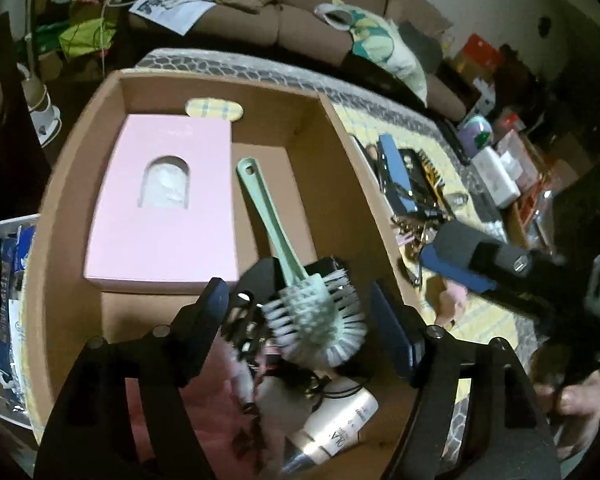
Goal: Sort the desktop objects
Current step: 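Carry the dish brush into the cardboard box and open the right tool, then grasp the black round hairbrush by its handle with the right tool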
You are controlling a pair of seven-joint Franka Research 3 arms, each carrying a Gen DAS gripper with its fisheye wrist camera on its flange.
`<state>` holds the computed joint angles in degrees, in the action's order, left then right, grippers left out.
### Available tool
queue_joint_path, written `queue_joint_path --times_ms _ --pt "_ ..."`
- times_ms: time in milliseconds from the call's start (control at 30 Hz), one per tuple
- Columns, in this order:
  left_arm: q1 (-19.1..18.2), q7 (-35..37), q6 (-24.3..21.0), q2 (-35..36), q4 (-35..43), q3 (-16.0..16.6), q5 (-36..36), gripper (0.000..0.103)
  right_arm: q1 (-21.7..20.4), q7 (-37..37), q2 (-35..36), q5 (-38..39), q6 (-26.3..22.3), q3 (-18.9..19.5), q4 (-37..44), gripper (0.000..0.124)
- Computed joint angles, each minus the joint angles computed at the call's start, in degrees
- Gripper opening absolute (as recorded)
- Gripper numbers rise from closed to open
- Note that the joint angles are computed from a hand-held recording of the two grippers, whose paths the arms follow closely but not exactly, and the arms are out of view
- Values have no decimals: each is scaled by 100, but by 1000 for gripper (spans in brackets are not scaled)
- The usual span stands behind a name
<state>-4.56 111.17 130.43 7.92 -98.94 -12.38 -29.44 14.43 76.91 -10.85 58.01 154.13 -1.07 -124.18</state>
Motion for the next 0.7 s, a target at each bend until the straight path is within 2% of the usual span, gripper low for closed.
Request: queue_joint_path --times_ms 100,167,267,433,600,667,700 --pt "-194 -220 -44 119 59 -48 638 53 -14 -109 -81 239 -29 -87 -60 57" --pt "-293 -327 -33 127 37 -85 958 53 -50 -111 -146 268 -65 -117 -92 57" --pt "-520 -656 203 85 -101 -78 1904 51 -106 -131 -265 252 -80 -164 -148 57" --pt "-561 -1018 364 75 -153 -29 2487 43 -233 -73 -485 10 -120 -247 -286 57" --pt "-380 -873 216 165 2 -98 1819 44 -359 -71 -734 -119 -176 -407 -490 57" --pt "-315 -834 41 204 111 -126 1502 46 -420 -57 -846 -145 -170 -479 -580 57" --pt "-287 -811 -44 223 168 -140 1341 50 -440 -78 -906 -117 -151 -524 -621 57"
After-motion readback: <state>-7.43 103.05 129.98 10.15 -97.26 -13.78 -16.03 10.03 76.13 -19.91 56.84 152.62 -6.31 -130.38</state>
